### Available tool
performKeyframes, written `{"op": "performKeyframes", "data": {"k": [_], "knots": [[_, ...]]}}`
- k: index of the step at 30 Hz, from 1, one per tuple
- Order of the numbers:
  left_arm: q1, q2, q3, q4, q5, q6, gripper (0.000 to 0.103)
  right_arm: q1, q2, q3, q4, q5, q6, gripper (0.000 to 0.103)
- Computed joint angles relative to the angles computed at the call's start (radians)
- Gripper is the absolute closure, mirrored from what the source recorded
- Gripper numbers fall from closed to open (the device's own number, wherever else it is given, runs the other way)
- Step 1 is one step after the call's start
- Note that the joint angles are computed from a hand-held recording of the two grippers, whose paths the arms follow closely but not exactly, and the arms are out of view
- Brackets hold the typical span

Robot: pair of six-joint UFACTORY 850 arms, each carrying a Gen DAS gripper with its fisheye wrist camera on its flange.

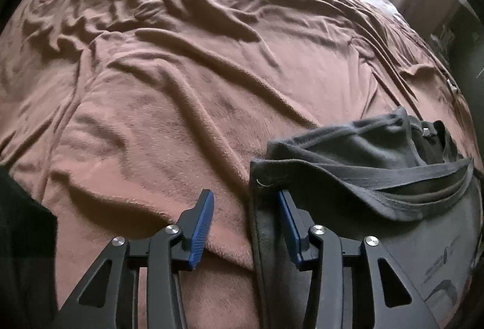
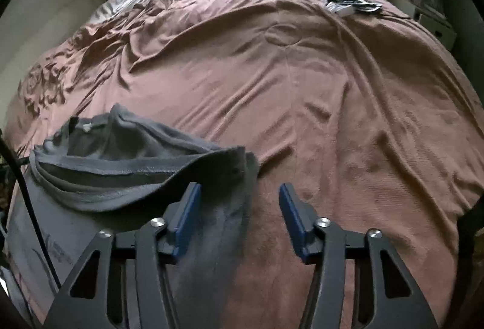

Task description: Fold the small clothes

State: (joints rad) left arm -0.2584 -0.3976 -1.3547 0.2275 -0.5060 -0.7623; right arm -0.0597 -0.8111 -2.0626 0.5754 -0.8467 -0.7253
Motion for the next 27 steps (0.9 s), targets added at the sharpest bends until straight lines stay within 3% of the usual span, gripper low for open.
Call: {"op": "performKeyframes", "data": {"k": [5, 11, 22, 27], "knots": [[0.010, 0.000, 0.011, -0.018, 0.047, 0.020, 0.059, 0.021, -0.034, -0.051, -0.027, 0.009, 0.006, 0.076], [0.013, -0.013, 0.008, -0.097, 0.094, 0.092, 0.076, 0.020, -0.001, 0.000, -0.012, 0.050, -0.008, 0.092], [0.025, 0.006, 0.025, -0.298, 0.084, 0.235, 0.088, 0.019, 0.056, 0.073, 0.017, 0.105, -0.042, 0.096], [0.008, 0.035, 0.043, -0.181, 0.112, 0.118, 0.096, 0.014, 0.075, 0.095, 0.048, 0.111, -0.064, 0.097]]}}
